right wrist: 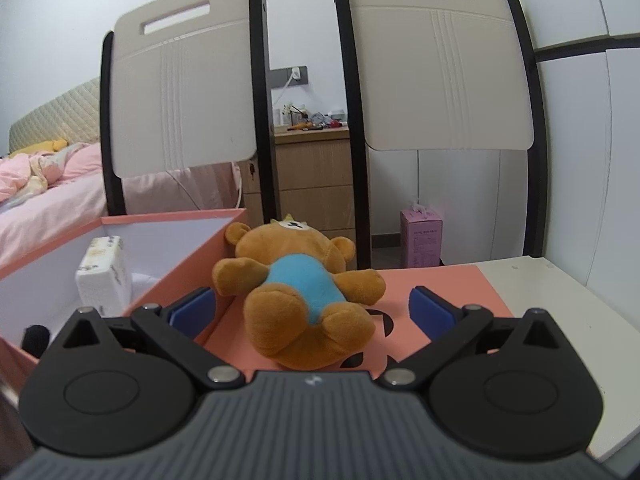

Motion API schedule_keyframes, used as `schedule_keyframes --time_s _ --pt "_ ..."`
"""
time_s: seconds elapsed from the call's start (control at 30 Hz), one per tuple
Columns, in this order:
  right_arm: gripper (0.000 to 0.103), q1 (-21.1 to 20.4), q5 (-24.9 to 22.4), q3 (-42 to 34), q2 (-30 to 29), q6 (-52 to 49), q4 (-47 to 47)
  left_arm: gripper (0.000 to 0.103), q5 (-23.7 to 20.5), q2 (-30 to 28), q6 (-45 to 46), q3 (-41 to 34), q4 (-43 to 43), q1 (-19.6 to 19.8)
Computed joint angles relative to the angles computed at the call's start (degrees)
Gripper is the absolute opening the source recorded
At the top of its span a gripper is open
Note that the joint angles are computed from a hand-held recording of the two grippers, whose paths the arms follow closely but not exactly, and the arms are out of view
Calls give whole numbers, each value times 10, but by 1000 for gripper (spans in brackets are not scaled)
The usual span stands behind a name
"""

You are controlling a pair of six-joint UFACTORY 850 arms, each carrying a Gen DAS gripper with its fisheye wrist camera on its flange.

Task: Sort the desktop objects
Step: 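Reach the right gripper to the brown teddy bear and close on it, then carry the teddy bear with the right gripper over the pink box and lower it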

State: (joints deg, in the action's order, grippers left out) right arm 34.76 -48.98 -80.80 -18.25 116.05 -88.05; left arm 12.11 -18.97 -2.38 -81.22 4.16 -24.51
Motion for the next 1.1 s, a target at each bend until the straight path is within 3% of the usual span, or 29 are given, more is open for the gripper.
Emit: schedule_keyframes --time_s 0.33,0.57,0.67,0.83,1.1 --pt "103 -36 55 -66 -59 -84 93 103 -7 -2 -34 -3 24 3" --pt "102 -57 89 -75 -65 -57 119 103 -10 -4 -37 -6 25 3" --pt "91 -61 112 -70 -61 -40 122 103 -10 -3 -32 -4 21 2" --pt "74 -54 103 -70 -54 -35 118 103 -9 -3 -16 -3 7 0" --pt "69 -33 61 -61 -34 -16 71 103 -8 -2 -10 -2 -1 -1"
